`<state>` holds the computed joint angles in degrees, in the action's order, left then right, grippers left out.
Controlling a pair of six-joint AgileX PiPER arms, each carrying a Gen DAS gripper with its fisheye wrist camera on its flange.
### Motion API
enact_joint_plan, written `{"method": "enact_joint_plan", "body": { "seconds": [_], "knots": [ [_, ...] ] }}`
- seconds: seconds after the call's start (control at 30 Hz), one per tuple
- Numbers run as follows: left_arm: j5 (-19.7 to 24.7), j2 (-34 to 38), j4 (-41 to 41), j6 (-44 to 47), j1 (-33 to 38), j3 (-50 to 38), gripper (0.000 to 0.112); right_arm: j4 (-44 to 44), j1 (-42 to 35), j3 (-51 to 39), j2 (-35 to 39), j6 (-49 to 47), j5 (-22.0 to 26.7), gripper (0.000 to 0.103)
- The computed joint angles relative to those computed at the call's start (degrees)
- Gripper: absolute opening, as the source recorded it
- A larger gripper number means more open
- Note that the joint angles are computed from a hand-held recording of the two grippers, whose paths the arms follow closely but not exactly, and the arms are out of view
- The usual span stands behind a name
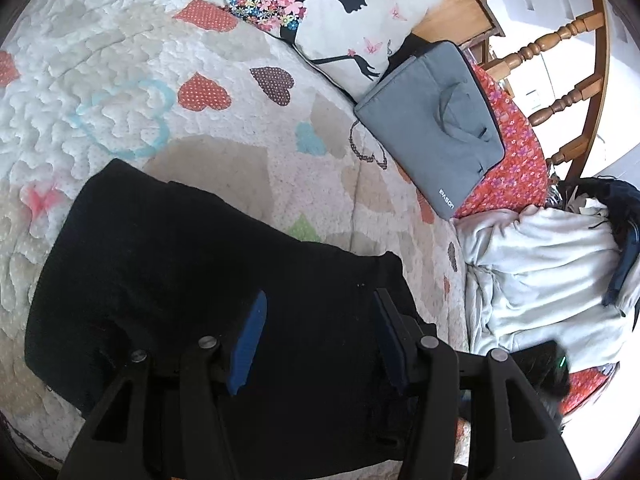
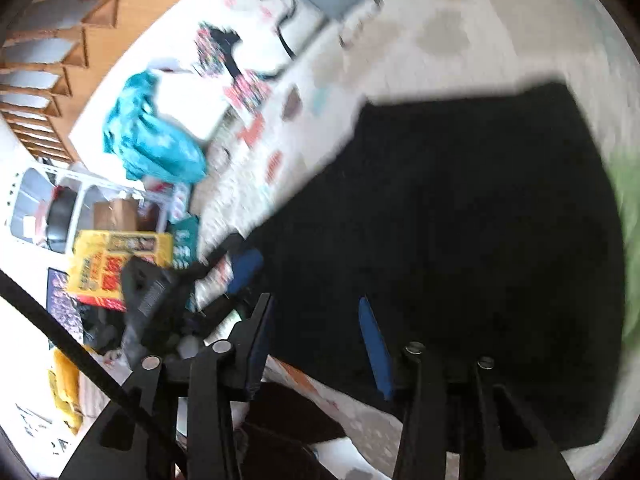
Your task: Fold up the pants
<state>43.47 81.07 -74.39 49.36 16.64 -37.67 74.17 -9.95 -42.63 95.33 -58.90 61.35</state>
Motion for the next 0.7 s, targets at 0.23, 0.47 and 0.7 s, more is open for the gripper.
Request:
{"method": "enact_joint_plan", "body": {
  "seconds": [0.23, 0.47, 0.7],
  "knots": [
    [-7.51, -0.22, 4.53, -4.32, -8.24, 0.23, 0.053, -10.79, 10.66, -21.55, 9.62, 17.59, -9.54, 0.047],
    [-11.89, -0.31, 11.07, -9.29, -11.28, -0.85, 0.053, -26.92, 16.76, -41.47, 25.51, 37.76, -14.22, 0.007],
    [-5.31, -6.06, 8.22, -4.54, 6.03, 1.7, 0.053, -32.82, 18.39, -42.76, 20.5, 40.97, -15.65, 0.041]
  ]
}}
